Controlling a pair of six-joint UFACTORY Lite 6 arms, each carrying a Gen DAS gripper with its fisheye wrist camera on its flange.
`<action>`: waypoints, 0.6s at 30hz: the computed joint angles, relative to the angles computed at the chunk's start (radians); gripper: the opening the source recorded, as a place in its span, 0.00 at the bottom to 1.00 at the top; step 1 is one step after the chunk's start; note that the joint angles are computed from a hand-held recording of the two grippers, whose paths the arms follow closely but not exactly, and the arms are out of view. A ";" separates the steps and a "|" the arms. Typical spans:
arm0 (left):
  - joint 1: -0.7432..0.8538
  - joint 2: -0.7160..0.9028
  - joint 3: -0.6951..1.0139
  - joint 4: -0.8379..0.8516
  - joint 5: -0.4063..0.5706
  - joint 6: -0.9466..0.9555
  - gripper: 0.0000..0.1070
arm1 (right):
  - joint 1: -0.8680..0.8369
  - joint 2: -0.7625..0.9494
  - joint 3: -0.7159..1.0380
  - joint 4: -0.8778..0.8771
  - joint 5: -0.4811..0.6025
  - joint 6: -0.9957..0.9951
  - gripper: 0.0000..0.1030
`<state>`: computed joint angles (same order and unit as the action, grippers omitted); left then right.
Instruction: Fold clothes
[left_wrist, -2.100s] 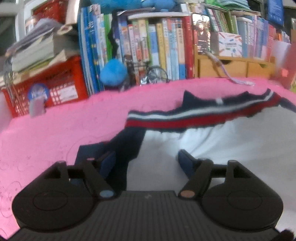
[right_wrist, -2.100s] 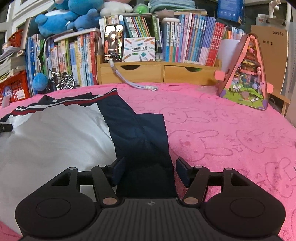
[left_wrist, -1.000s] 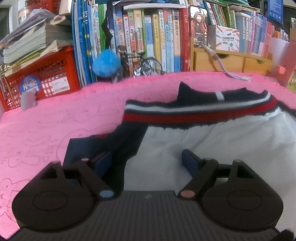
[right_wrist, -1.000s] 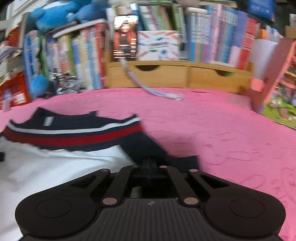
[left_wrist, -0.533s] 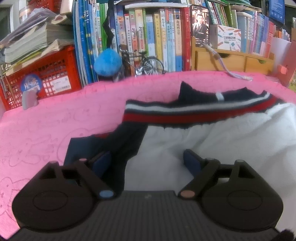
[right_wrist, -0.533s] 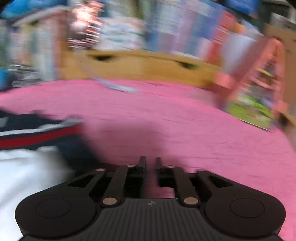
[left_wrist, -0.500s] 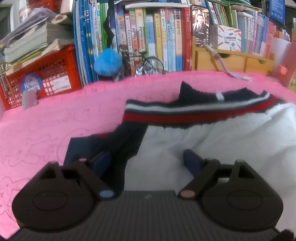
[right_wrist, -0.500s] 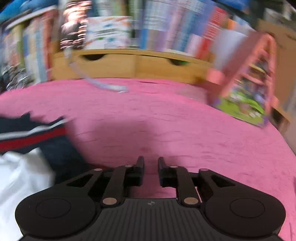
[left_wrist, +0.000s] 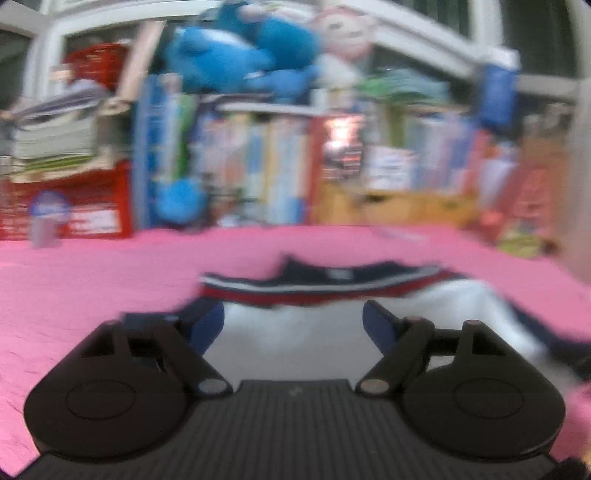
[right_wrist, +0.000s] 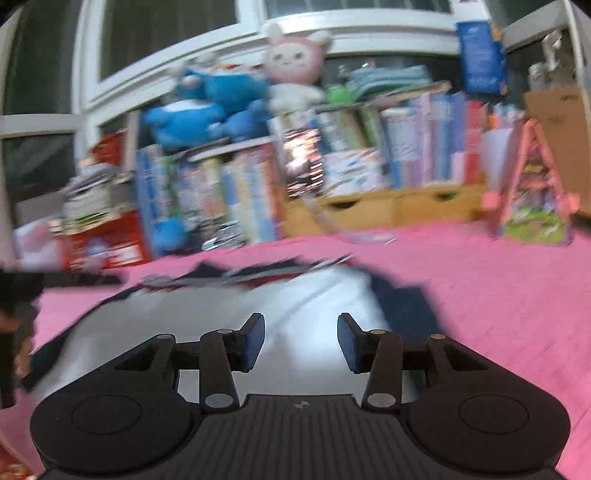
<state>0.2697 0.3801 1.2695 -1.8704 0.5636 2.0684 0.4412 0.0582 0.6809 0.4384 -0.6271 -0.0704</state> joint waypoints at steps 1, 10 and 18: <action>0.003 -0.030 -0.032 0.075 0.047 -0.058 0.75 | 0.048 0.012 -0.007 0.044 -0.016 -0.009 0.44; -0.130 -0.021 -0.067 0.423 0.036 -0.308 0.57 | 0.288 0.165 0.046 0.252 -0.121 -0.142 0.52; -0.196 0.043 0.021 0.631 -0.042 -0.518 0.36 | 0.375 0.256 0.137 0.377 -0.122 -0.259 0.42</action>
